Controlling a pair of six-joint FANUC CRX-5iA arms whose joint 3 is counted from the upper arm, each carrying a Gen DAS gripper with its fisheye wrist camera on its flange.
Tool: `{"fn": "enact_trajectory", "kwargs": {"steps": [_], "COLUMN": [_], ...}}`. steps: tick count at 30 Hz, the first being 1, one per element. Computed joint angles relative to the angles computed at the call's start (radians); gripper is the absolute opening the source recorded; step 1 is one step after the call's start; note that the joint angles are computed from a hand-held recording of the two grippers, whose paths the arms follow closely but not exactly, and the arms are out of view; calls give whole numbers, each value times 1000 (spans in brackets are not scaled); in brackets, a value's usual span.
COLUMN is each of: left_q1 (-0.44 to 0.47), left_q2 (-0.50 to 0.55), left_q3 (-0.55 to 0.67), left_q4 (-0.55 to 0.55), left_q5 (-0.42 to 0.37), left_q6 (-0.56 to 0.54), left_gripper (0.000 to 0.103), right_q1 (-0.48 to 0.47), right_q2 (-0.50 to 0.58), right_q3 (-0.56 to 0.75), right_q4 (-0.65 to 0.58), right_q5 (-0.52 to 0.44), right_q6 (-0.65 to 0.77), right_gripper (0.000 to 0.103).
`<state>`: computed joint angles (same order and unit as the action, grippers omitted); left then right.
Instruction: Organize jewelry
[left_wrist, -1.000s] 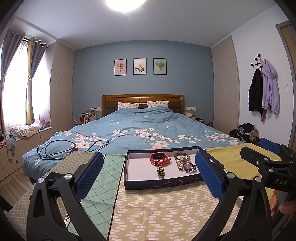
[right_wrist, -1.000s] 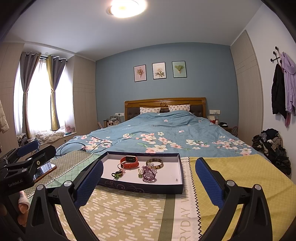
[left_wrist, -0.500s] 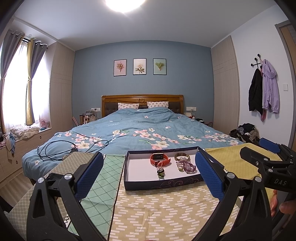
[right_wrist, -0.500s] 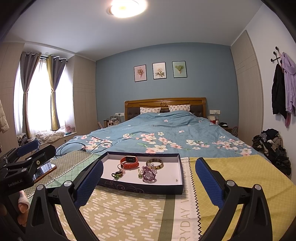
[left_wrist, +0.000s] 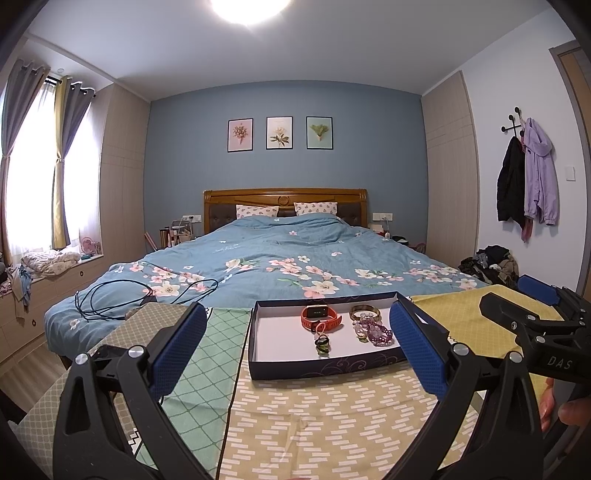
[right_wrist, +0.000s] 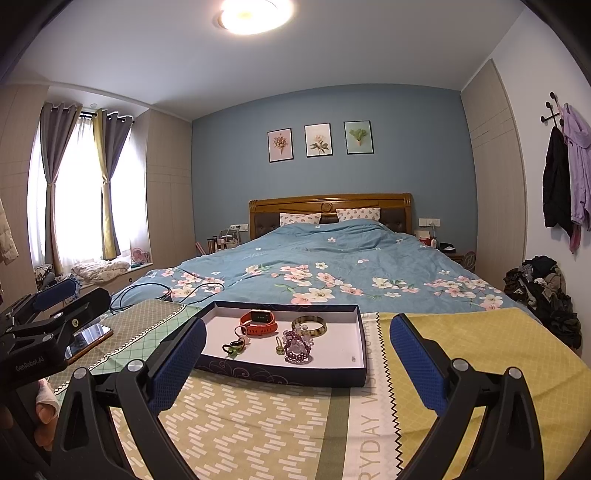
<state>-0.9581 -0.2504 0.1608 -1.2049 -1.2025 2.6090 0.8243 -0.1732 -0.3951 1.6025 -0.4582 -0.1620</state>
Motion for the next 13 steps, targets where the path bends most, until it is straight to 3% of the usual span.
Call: {"fn": "enact_trajectory", "kwargs": {"steps": [6, 10, 13], "left_q1": [14, 76, 143], "left_q2": [-7, -9, -7], "left_q3": [-8, -6, -3], "left_q4": [18, 100, 184], "left_q5": [14, 35, 44], "left_q6": [-15, -56, -111], "left_gripper": [98, 98, 98], "right_q1": [9, 27, 59], "right_q2": [2, 9, 38], "right_q3": [3, 18, 96], "right_q4": [-24, -109, -371], "right_q5": [-13, -66, -162], "right_q6": [22, 120, 369], "right_gripper": [96, 96, 96]}}
